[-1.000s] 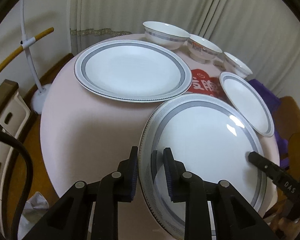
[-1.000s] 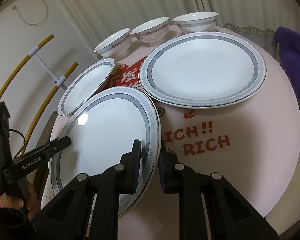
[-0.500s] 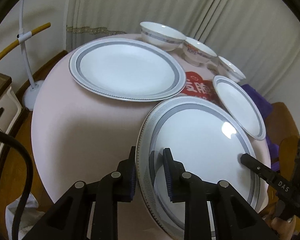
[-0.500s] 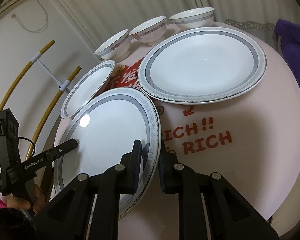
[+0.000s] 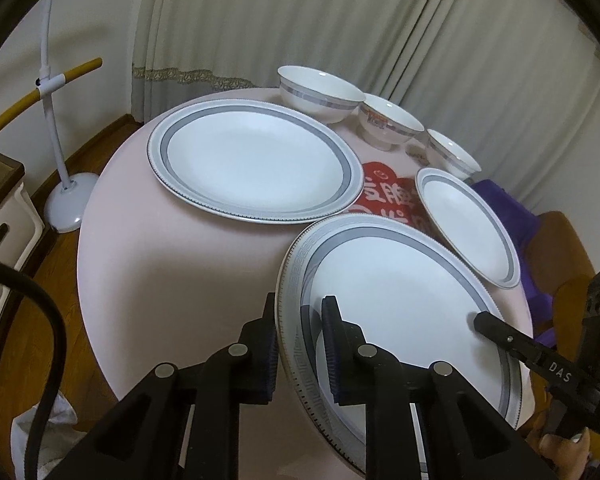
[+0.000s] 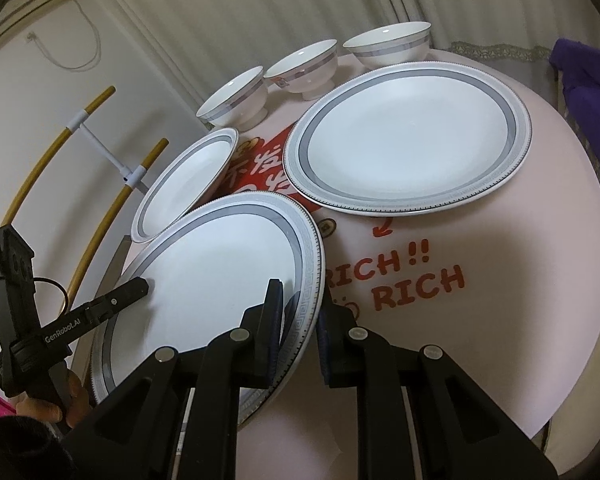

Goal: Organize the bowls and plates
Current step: 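Lift the held plate and carry it over the other large plate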

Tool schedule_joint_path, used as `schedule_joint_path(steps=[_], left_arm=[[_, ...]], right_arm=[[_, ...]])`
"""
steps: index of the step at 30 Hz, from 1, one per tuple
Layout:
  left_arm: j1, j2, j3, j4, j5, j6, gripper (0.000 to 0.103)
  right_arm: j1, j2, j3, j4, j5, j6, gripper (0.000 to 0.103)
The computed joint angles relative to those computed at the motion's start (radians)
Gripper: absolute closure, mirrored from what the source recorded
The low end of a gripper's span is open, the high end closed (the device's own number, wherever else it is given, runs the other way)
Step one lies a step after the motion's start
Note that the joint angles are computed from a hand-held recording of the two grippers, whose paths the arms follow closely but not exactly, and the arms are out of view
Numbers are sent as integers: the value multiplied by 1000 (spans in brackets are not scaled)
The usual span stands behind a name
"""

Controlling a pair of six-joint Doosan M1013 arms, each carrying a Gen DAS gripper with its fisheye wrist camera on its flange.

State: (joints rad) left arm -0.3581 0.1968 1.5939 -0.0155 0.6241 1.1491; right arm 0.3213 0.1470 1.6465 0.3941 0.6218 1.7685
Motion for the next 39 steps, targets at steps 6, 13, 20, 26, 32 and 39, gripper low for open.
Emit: schedule_joint_path(steps=[6,13,20,26,32,39], left_arm=[[1,-15,13,-6,-29,16,88],[3,-29,17,5,-44,6,88],[7,-29,3,35,-44,-11,88],[15,-21,-18,74,-47,-28,88],[31,-9,-35,99,-53,-39,87],[59,19,-57,95,-51,-30,87]], right_arm=[[0,-6,3,10,-10,-6,87],[0,-17,-3,26,-26,-27,87],[3,-2,-34,24,-27,-42,87],[7,22,-69,23,-29,-58,87],[13,57,-114,35,-30,-81,87],[23,106,-173,33,-13,-86,87]])
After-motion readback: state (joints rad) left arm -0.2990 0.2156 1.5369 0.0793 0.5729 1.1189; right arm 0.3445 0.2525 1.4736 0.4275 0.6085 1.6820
